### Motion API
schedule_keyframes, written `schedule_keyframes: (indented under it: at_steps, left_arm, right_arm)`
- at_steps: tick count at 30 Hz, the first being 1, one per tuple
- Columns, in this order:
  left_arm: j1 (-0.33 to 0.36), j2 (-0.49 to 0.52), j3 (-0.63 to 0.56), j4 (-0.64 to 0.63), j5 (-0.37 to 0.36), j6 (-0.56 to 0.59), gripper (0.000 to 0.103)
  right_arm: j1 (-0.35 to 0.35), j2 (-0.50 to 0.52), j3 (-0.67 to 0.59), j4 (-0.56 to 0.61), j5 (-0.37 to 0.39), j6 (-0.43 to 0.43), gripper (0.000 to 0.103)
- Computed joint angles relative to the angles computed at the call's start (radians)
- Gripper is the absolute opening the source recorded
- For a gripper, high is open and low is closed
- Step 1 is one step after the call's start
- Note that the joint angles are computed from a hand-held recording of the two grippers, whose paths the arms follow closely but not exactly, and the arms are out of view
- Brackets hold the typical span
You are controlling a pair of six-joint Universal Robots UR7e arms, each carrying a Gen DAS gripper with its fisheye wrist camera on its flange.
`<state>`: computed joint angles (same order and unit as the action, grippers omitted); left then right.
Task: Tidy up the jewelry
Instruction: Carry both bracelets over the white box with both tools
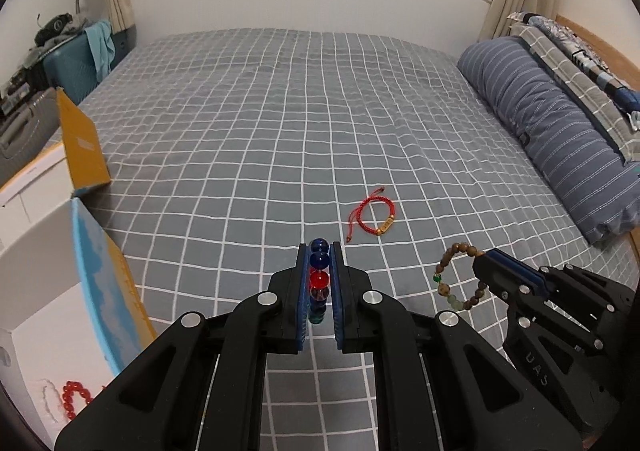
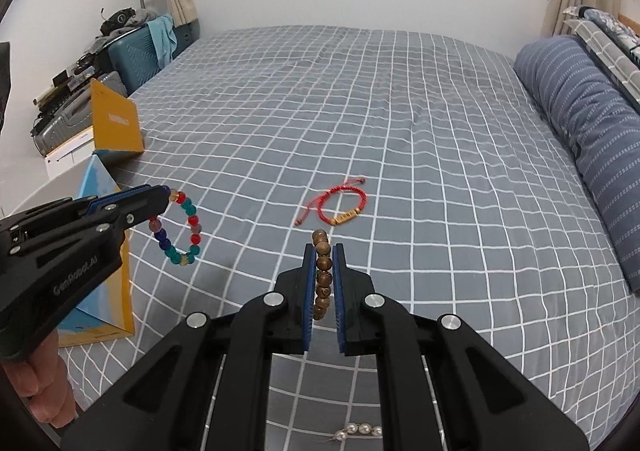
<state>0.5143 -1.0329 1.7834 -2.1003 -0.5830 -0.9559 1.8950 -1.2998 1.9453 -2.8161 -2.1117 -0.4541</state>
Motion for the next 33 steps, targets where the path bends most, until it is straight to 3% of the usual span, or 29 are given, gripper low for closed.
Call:
schedule_keyframes:
  at_steps: [21, 33]
  left_arm:
    - [-0.055, -0.145, 0.058, 0.161, 0.047, -0.156, 0.009]
    - [-0.09, -0.286, 0.092, 0.46, 0.085, -0.416, 0.009]
  right_arm:
    - [0.086, 0.062, -0.071, 0.044, 0.041, 0.018, 0.008]
    - [0.149, 0.115, -0.093, 0.058, 0.07, 0.03, 0.008]
